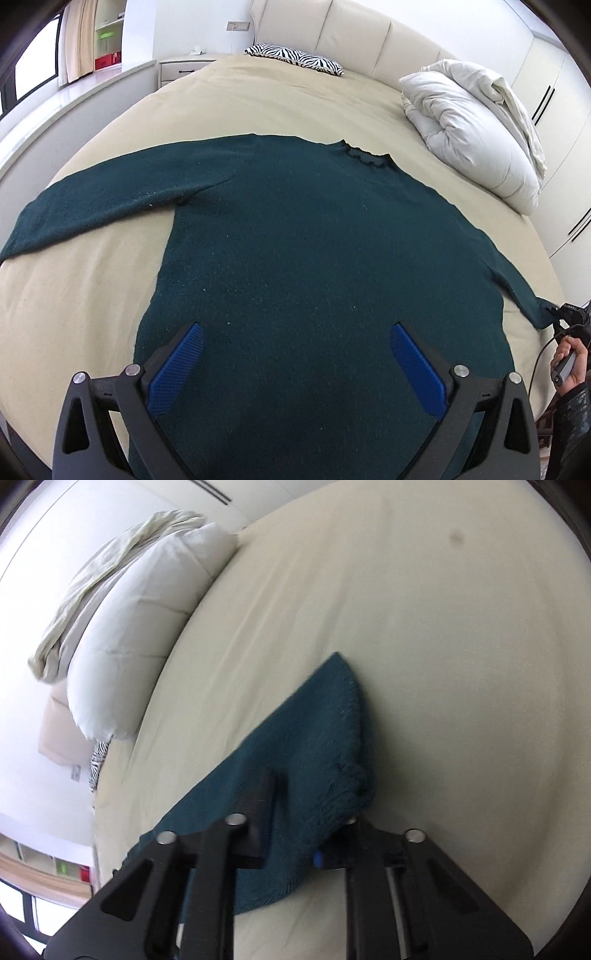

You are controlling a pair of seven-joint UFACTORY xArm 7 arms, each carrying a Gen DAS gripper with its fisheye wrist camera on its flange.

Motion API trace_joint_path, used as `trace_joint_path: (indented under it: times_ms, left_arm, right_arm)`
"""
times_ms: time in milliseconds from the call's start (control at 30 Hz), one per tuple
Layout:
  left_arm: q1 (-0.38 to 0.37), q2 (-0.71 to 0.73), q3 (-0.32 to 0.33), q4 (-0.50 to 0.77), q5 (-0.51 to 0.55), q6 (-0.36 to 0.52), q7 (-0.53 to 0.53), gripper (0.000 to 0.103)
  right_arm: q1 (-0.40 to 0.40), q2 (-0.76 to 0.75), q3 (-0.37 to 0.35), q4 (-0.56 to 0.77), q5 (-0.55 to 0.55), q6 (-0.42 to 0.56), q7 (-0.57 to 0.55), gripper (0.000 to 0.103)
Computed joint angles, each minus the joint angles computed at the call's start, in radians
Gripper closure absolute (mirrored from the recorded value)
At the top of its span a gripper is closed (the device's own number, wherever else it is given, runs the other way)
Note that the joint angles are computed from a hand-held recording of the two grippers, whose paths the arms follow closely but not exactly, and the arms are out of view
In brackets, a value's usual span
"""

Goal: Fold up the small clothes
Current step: 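Grasp the sleeve cuff nearest the right gripper and fold it across the sweater body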

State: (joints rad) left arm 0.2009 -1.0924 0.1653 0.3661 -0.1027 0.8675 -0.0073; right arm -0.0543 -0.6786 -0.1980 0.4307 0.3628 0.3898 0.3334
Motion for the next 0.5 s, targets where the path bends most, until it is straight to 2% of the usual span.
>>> trace_joint_path:
  times_ms: [67, 133, 233, 400, 500]
  left_arm:
    - [-0.009, 0.014, 0.031, 0.003, -0.017, -0.015, 0.018, 0.0]
    - [-0.009, 0.02, 0.054, 0.007, -0.03, -0.022, 0.035, 0.0]
    - [-0.003, 0.024, 0.091, 0.012, -0.054, -0.035, 0.066, 0.0]
    - [0.017, 0.048, 0.149, 0.03, -0.098, -0.06, 0.122, 0.001]
    - [0.027, 0.088, 0.177, 0.049, -0.121, -0.091, 0.156, 0.001]
  right_arm:
    - [0.012, 0.0, 0.062, 0.026, -0.02, -0.019, 0.028, 0.095]
    - [0.064, 0.01, 0.108, 0.075, -0.038, -0.022, 0.033, 0.096]
    - [0.185, 0.073, 0.172, 0.181, -0.045, -0.043, 0.032, 0.096]
    - [0.419, 0.342, 0.285, 0.463, -0.036, -0.108, -0.013, 0.096]
    - [0.453, 0.538, 0.387, 0.629, -0.109, -0.124, 0.04, 0.096]
